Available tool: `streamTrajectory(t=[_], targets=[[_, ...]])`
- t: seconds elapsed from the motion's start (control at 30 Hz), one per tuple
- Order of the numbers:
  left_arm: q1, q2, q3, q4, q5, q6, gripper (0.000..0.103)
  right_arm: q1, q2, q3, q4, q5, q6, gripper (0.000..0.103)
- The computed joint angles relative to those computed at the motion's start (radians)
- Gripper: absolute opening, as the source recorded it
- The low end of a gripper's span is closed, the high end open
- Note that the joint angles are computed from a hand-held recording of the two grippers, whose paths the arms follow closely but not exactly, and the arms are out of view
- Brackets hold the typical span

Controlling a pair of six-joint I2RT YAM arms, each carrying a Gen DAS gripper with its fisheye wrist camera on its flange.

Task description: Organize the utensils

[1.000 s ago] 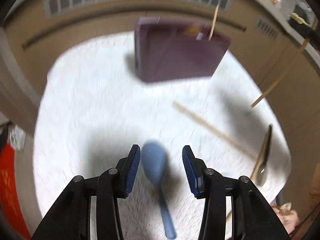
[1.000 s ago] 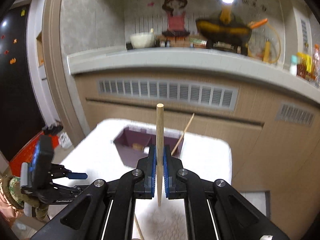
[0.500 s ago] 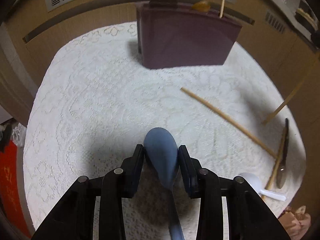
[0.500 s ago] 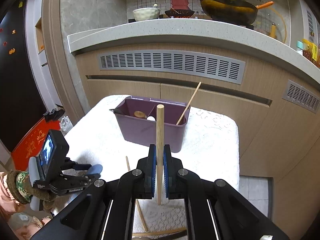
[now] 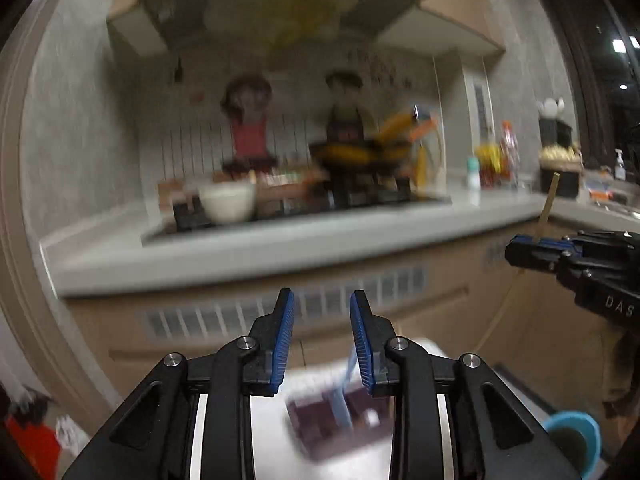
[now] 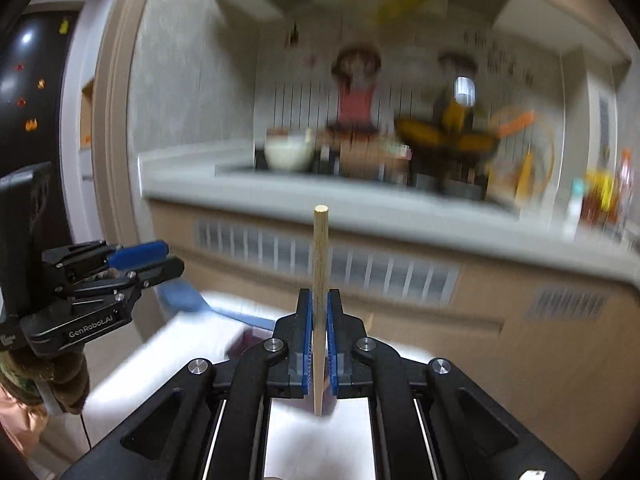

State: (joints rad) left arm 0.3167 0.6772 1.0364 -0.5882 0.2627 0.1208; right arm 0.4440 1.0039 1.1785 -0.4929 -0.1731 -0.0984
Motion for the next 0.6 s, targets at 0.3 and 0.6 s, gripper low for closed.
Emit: streamTrajectory(t=[0.3,0.6], targets=[[0.056,0.213,-0.043,0.096,0.065,0.058,0.025,-0.009,0.222,0.117,0.059,-0.012,0.019,0.007],[0.073,0.259,-0.306,0.085,0.168,0.135,0.051,-0.043,0.198,-0.047,0.027,-0.074,-0.046,0.007]])
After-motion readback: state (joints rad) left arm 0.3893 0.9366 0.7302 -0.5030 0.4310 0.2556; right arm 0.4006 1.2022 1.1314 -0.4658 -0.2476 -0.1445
